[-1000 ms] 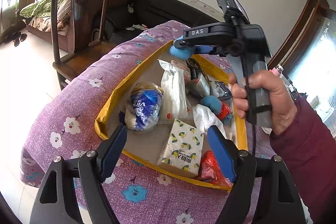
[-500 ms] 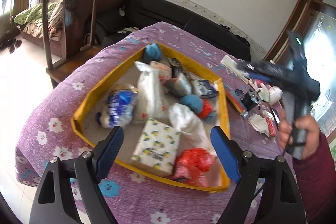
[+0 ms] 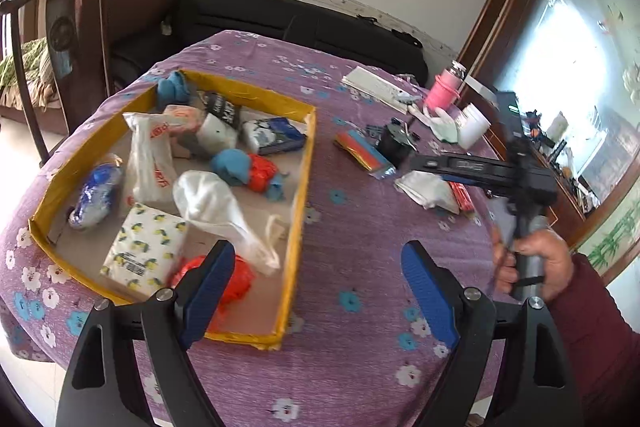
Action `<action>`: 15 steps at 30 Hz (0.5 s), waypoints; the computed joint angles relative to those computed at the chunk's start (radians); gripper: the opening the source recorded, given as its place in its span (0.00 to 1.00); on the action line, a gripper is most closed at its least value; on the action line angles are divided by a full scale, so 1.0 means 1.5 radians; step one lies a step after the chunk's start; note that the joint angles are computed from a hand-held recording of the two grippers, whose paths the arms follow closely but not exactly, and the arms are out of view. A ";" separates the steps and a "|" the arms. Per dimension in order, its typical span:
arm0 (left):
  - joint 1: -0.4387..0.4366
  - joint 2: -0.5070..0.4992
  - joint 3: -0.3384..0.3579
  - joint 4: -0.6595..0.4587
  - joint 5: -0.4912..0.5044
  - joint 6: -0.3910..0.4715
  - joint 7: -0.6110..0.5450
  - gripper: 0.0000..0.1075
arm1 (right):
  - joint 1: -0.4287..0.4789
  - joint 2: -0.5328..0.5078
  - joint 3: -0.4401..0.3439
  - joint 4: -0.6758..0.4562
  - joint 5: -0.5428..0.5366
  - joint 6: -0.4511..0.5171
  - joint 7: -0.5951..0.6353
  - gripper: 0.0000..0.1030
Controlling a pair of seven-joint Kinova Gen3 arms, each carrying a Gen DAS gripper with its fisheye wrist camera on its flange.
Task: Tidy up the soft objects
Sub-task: 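Move both tools back toward the red-blue sponge bag and white cloth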
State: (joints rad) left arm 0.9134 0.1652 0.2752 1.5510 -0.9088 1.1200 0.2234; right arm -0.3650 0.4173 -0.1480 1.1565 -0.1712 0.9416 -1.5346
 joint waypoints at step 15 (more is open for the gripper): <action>-0.013 0.003 -0.008 -0.005 0.033 -0.006 -0.032 0.79 | -0.102 0.130 0.047 -0.138 0.111 0.038 -0.103 0.58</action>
